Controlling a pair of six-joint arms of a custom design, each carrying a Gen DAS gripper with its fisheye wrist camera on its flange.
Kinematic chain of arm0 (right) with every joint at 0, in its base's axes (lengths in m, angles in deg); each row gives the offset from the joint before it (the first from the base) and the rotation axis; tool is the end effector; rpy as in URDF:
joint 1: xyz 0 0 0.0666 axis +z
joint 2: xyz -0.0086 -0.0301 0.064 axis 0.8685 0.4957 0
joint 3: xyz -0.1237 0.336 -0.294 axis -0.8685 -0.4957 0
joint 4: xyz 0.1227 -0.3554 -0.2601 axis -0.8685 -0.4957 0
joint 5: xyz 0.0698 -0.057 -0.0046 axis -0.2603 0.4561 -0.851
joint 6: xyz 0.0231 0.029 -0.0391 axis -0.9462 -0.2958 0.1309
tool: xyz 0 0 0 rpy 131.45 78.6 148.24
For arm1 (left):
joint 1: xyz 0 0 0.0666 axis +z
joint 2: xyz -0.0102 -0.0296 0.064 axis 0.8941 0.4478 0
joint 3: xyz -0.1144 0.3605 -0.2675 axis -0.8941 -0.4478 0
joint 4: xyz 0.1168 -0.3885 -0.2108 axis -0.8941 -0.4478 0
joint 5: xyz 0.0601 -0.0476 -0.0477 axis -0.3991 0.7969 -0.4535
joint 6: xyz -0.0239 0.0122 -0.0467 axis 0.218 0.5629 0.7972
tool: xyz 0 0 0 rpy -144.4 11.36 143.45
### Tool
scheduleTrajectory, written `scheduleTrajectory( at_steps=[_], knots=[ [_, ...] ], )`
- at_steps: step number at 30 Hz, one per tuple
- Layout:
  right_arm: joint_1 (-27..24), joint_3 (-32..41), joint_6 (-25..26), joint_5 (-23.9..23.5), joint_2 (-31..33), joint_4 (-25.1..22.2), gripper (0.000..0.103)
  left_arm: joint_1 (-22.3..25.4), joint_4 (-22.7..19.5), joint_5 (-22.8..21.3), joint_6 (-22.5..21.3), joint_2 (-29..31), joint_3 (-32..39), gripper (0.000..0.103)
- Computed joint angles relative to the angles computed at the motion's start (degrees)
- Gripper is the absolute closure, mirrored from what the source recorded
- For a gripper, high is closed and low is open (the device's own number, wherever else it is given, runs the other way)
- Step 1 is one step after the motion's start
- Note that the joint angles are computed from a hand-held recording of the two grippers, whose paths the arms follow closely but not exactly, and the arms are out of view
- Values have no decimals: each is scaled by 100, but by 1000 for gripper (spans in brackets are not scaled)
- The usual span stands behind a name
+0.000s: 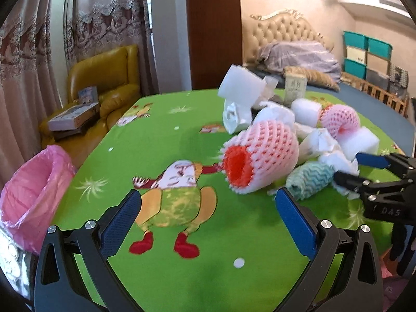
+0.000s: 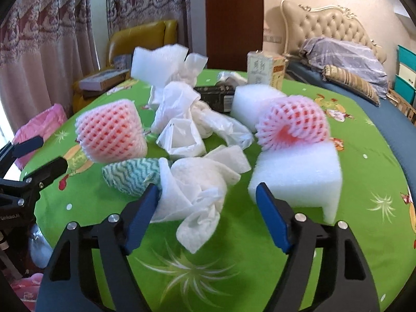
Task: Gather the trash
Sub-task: 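Grasp the pink foam fruit net with the left tool while the right tool grasps a white tissue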
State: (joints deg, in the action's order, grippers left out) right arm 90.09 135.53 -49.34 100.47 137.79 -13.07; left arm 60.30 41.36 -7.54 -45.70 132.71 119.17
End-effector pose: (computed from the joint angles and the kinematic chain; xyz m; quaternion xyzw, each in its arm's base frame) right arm 0.4564 0.2436 0.2333 0.0573 0.9102 -0.0061 0.4102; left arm 0.5044 -0.0392 0.2258 0.2205 0.8508 -0.0946 0.4675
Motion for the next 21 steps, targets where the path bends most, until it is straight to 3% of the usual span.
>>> scheduleTrajectory(
  at_steps=[1,3,7,14,21],
  knots=[
    [-22,23,-2,-68,34,-9,38,-6,-53,39,-15,21,31,7],
    [-74,33,5,-278,55,-19,58,-16,-309,174,-80,59,119,6],
    [-88,-78,36,-370,9,182,81,-52,-414,229,51,79,210,7],
    [-53,-465,156,-327,-340,737,84,-293,-349,283,-218,-1,214,9],
    [-8,-766,250,-80,-668,975,84,-541,-766,323,-448,300,543,32]
  ],
)
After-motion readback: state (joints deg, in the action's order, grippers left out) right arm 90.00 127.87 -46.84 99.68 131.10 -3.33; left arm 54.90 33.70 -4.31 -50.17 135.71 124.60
